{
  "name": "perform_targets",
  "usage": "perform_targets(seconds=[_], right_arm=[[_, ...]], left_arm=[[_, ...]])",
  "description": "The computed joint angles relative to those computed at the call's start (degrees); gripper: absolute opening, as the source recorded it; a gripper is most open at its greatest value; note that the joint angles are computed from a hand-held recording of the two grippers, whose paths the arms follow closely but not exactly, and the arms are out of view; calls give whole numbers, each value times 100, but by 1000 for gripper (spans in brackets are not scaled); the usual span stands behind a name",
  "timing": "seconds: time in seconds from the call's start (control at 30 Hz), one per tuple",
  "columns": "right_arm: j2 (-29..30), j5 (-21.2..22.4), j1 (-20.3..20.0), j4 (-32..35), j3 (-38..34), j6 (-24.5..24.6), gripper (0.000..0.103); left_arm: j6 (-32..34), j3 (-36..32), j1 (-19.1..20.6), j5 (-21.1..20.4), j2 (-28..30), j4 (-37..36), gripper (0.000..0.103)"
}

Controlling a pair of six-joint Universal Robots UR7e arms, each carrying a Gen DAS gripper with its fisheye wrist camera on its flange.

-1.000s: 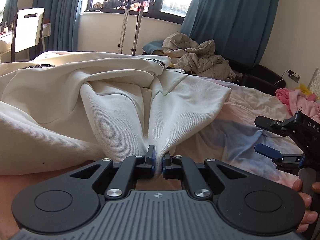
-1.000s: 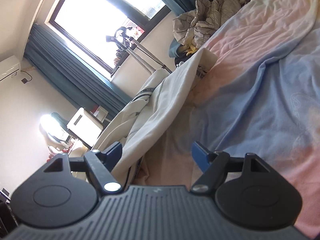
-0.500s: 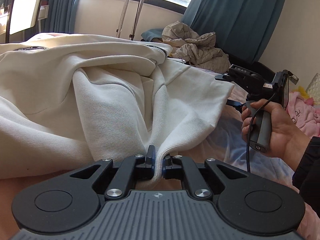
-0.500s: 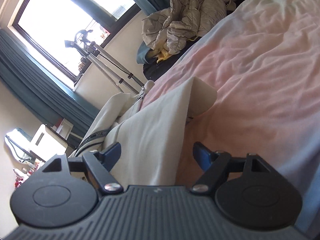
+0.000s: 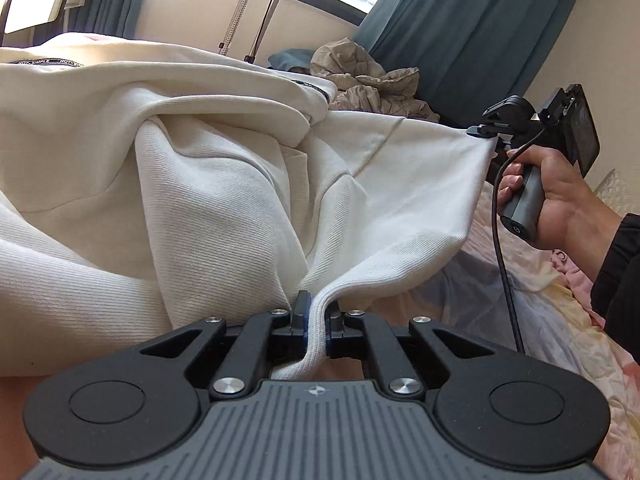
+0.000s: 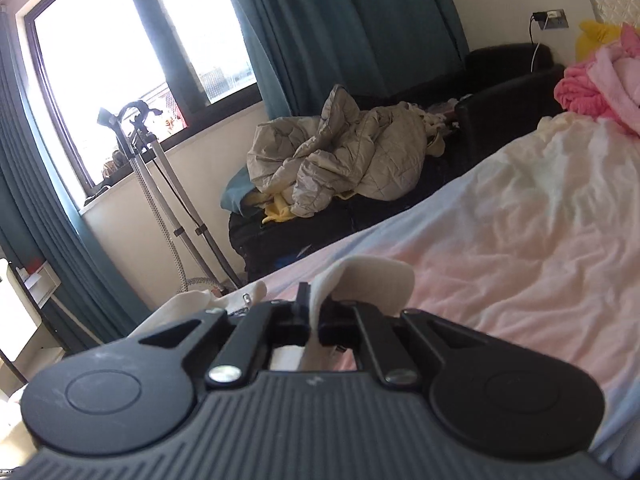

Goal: Fold clothes

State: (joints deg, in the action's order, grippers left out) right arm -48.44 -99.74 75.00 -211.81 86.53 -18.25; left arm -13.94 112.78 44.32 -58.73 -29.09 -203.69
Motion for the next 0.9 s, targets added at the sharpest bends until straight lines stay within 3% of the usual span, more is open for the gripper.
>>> perform_targets(seconds=[0.13, 0.3, 0.47, 0.53, 0.6, 0.67, 0.8, 0.9], right_arm=[[-755, 33, 88, -498, 726, -377, 3], [-1738, -93, -74, -799, 1922, -250, 3], [-2487, -354, -403, -1002, 3080, -22, 3], [-2695, -517, -528, -995, 3422, 158, 3], [-2862, -848, -569, -846, 3636, 230, 3], [-2972, -1374, -508, -548, 3703, 198, 3], [-3359, -1366, -567, 105, 3809, 927, 3], [-3491, -1309, -578, 243, 3809, 1178, 3]], left_arm=[[-45, 153, -40, -207, -109, -429, 8], [-195, 408, -205, -119, -315, -436, 14], [-696, 993, -418, 80, -810, -251, 31], [-977, 1275, -521, 259, -1116, -152, 42], [-1304, 1562, -635, 554, -1443, -87, 61], [-1923, 1843, -701, 792, -1893, 146, 62], [-2720, 2302, -732, 1054, -2674, 460, 76], [-3263, 2532, -670, 1299, -3054, 801, 77]])
